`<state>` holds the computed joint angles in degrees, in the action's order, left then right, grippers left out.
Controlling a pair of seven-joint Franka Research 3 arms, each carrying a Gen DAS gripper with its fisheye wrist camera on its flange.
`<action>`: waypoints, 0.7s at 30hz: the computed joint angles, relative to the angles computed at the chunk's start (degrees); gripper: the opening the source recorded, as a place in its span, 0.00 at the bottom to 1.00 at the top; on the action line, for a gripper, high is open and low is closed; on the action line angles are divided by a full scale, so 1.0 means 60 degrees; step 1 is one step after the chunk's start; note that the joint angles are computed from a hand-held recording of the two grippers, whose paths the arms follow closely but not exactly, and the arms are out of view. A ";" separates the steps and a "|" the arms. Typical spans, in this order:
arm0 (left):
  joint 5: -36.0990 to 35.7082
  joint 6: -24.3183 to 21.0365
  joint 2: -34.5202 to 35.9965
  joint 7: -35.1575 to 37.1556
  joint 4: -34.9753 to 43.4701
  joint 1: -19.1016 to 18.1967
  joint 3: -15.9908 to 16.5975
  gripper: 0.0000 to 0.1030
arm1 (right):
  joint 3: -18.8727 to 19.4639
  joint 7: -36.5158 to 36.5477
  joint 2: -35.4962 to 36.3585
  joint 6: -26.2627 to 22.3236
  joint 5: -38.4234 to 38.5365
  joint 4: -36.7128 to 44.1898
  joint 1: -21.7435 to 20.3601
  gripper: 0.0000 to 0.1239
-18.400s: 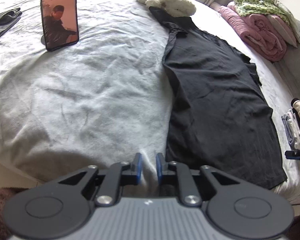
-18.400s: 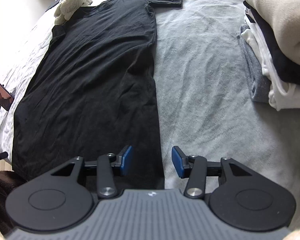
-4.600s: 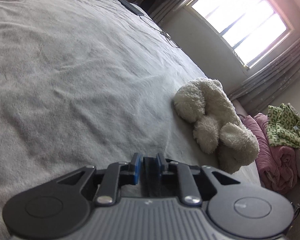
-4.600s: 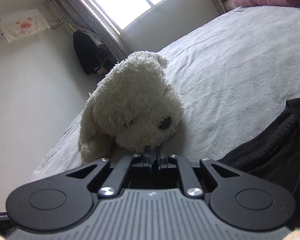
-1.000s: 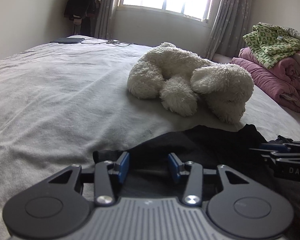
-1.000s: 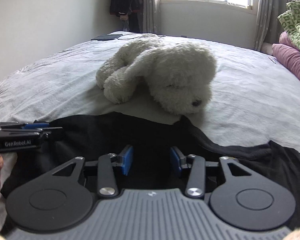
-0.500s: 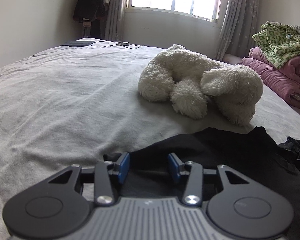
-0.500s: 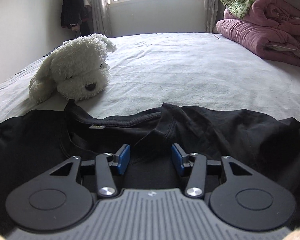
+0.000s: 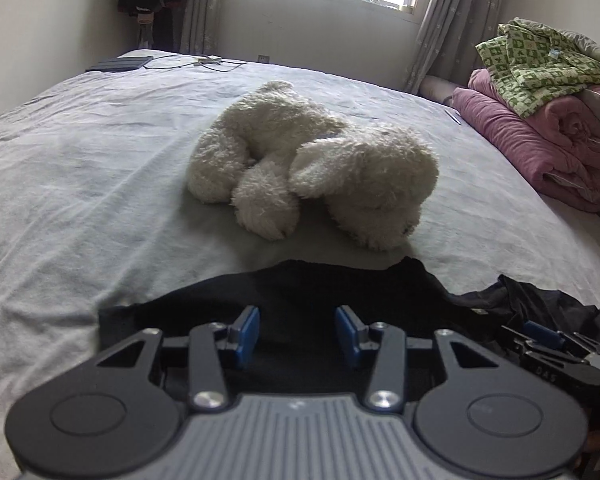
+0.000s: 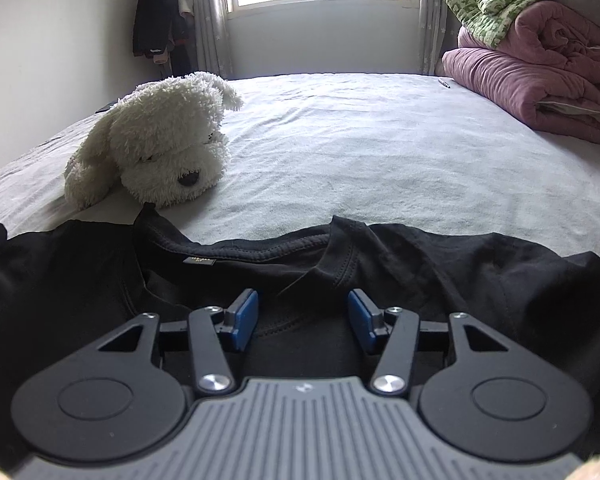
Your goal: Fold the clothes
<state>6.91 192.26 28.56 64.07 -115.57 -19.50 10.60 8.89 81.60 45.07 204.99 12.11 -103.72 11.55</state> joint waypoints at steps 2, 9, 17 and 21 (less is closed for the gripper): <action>0.0063 0.0029 0.0492 -0.0073 0.0545 0.0157 -0.0434 0.42 | 0.0318 0.0170 -0.0009 0.0012 -0.0295 -0.0052 -0.0369 0.44; -0.1027 0.1011 0.2578 0.0148 0.2063 -0.1880 0.1276 0.33 | 0.1588 0.1041 0.0023 0.0244 -0.1994 -0.0327 -0.1816 0.44; -0.1407 0.1473 0.3101 0.0734 0.2798 -0.0875 0.0107 0.39 | 0.0644 0.0749 0.0074 0.0024 -0.1888 -0.0079 -0.0788 0.45; -0.0159 0.1966 0.3146 0.0302 0.2795 0.1063 -0.1786 0.40 | 0.0429 0.0531 0.0211 -0.0346 -0.1493 0.0315 -0.0515 0.46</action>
